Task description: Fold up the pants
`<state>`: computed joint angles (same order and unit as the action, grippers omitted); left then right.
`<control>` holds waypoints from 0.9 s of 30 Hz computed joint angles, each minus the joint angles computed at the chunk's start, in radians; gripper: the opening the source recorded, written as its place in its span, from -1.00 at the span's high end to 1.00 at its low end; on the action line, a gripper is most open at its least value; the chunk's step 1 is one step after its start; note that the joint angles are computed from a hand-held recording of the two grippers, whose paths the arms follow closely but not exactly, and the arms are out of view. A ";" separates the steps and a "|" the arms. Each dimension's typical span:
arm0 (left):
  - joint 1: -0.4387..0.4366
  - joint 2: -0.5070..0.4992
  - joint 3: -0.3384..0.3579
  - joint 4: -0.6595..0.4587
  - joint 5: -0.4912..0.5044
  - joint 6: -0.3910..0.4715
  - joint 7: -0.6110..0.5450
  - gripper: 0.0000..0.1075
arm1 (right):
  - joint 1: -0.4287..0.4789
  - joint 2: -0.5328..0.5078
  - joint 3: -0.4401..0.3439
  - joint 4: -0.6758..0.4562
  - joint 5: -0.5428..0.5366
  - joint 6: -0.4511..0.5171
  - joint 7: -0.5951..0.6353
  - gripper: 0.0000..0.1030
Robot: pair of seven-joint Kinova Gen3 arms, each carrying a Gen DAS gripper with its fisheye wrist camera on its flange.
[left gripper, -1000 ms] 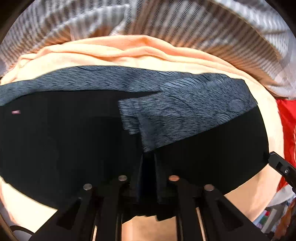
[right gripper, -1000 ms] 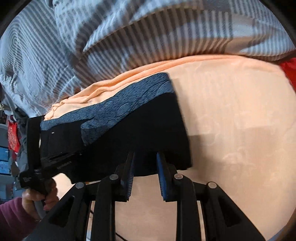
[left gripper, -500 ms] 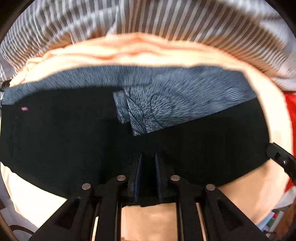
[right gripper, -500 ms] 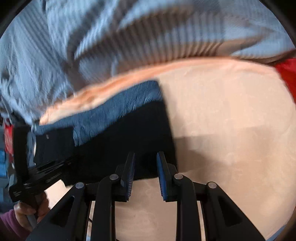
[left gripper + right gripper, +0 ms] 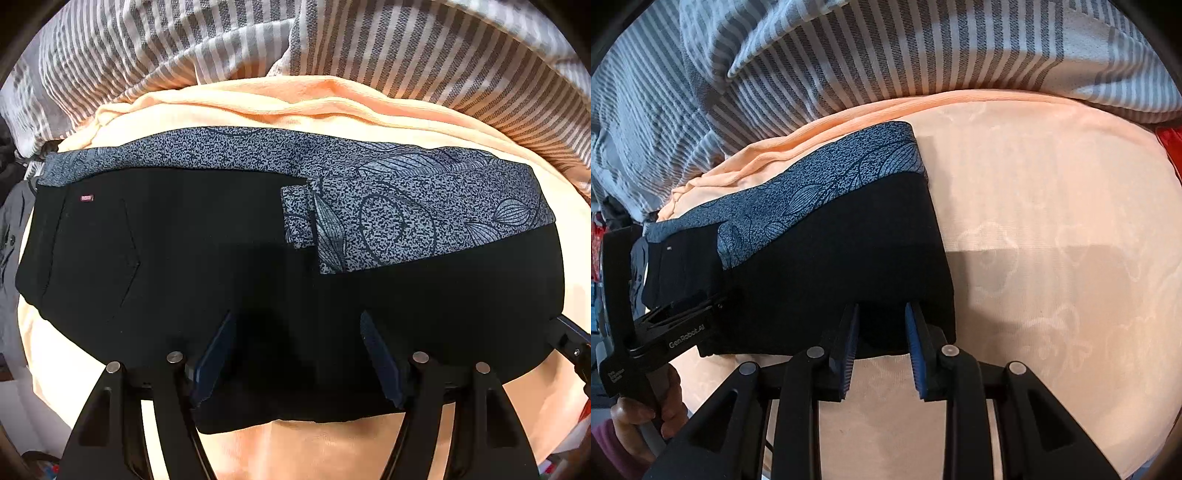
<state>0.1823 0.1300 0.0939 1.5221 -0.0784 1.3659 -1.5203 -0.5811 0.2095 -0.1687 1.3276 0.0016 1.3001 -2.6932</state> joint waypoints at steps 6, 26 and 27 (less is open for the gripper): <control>0.003 -0.013 0.003 -0.013 0.005 0.020 0.014 -0.33 | -0.009 0.003 -0.002 0.001 0.016 0.000 0.002 0.44; -0.228 -0.110 -0.110 -0.058 0.269 0.106 -0.254 -0.71 | -0.101 0.143 0.027 -0.258 0.105 0.282 -0.048 0.35; -0.246 -0.121 -0.121 -0.057 0.291 0.110 -0.270 -0.71 | -0.110 0.152 0.031 -0.279 0.111 0.300 -0.048 0.32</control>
<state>-0.0636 0.0091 -0.0267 1.4654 0.2124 1.4755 -1.7899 -0.6914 0.3618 -0.1373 1.0486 0.1128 1.6000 -2.7411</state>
